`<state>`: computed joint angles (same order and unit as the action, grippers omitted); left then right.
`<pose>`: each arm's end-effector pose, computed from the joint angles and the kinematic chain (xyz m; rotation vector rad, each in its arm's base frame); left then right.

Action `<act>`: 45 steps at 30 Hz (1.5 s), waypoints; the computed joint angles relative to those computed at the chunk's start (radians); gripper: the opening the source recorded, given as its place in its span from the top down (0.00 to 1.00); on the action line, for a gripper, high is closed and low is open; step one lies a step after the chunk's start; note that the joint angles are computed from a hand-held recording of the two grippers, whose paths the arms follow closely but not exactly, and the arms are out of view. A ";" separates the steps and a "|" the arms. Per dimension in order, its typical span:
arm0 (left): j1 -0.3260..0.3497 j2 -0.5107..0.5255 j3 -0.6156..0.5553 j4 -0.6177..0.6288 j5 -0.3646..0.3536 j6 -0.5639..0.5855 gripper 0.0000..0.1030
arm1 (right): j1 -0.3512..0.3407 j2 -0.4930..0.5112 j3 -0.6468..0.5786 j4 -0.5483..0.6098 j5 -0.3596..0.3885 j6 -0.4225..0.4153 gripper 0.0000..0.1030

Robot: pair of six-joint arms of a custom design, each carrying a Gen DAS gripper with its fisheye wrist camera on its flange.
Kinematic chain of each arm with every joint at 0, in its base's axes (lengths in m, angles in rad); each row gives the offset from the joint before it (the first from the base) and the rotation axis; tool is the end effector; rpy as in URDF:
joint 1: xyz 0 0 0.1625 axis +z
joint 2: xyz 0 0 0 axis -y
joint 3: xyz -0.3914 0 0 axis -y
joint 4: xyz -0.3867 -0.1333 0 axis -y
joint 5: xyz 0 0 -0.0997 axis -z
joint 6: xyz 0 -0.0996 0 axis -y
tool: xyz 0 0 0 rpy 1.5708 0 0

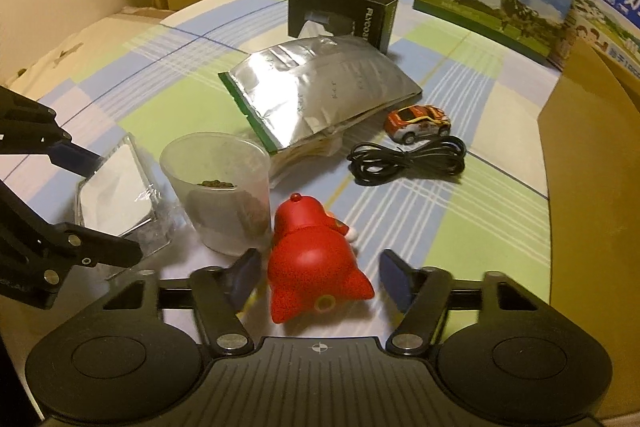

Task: Organize objects
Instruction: 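Grasp the clear box with the left tool while the right tool grasps the red toy, then carry the clear box and red toy with both tools over the cardboard box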

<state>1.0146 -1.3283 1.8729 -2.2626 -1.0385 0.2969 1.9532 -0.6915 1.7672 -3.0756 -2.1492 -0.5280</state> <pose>-0.1268 -0.5522 0.2718 1.0354 2.4056 -0.2837 0.3010 -0.5371 0.0375 0.9516 -2.3120 0.4882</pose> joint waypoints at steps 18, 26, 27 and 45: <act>-0.059 -0.078 0.041 0.032 -0.011 -0.045 0.38 | 0.057 -0.097 0.109 -0.020 -0.094 0.154 0.58; -0.096 -0.136 0.073 0.056 -0.013 -0.076 0.38 | 0.082 -0.166 0.185 -0.054 -0.104 0.207 0.58; -0.101 -0.140 0.075 0.058 -0.013 -0.079 0.38 | 0.087 -0.171 0.189 -0.059 -0.107 0.209 0.58; -0.197 -0.090 -0.011 0.045 -0.038 -0.082 0.38 | 0.167 -0.275 0.175 -0.124 -0.154 0.170 0.58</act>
